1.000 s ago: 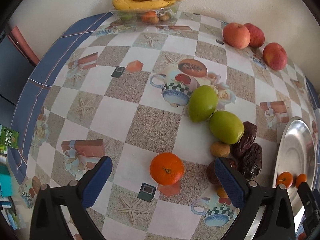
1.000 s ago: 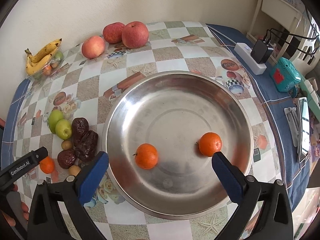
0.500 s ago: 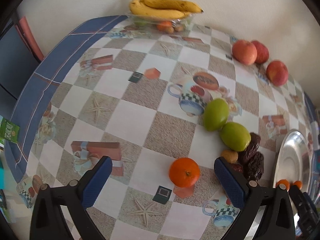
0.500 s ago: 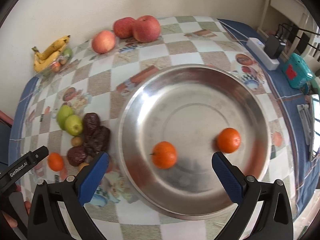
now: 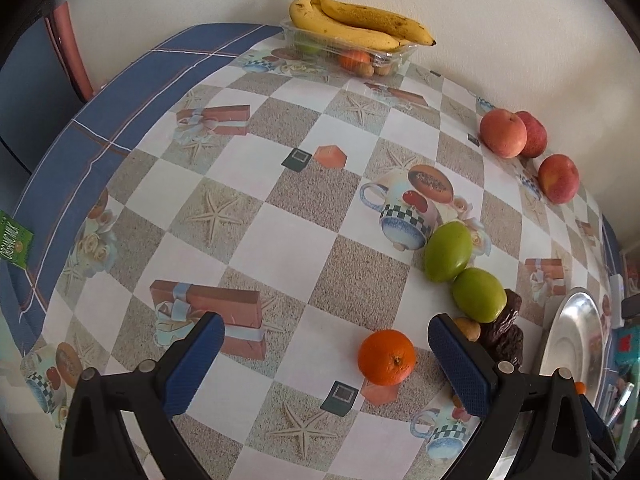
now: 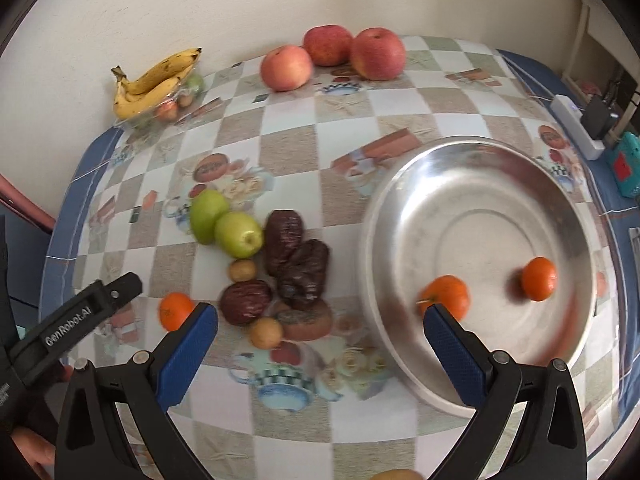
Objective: Organize fruits
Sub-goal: 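Withdraw both tools from the bowl, left tool moving toward the last tangerine, then grasp the last tangerine with the left tool while the right tool grasps a small brown kiwi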
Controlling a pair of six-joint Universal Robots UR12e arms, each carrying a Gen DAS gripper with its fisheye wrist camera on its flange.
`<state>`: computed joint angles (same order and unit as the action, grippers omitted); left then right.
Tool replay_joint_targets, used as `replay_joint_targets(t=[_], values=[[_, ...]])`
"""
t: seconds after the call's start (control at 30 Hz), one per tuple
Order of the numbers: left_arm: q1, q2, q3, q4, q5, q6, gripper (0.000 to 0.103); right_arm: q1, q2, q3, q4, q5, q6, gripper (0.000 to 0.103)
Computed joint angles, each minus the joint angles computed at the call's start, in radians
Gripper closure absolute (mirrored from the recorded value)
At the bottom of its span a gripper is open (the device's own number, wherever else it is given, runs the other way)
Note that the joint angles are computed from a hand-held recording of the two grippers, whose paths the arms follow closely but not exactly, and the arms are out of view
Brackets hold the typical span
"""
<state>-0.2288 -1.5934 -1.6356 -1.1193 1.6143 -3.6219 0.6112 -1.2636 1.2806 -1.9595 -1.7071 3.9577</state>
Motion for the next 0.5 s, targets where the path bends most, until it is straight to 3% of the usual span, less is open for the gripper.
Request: replay_joint_targets(t=[0.1,0.37,0.5], values=[[0.004,0.0,0.001,0.014,-0.003,0.004,0.0,0.008,0.025,-0.045,0.036,-0.024,-0.022,0.001],[0.015,-0.009,0.005,0.032,-0.019,-0.015,0.0,0.009,0.055,-0.076,0.021,-0.015,-0.079,0.0],[0.006,-0.017,0.011,0.019,-0.027,0.021,0.0,0.004,0.055,-0.072,0.052,0.011,-0.103,0.001]])
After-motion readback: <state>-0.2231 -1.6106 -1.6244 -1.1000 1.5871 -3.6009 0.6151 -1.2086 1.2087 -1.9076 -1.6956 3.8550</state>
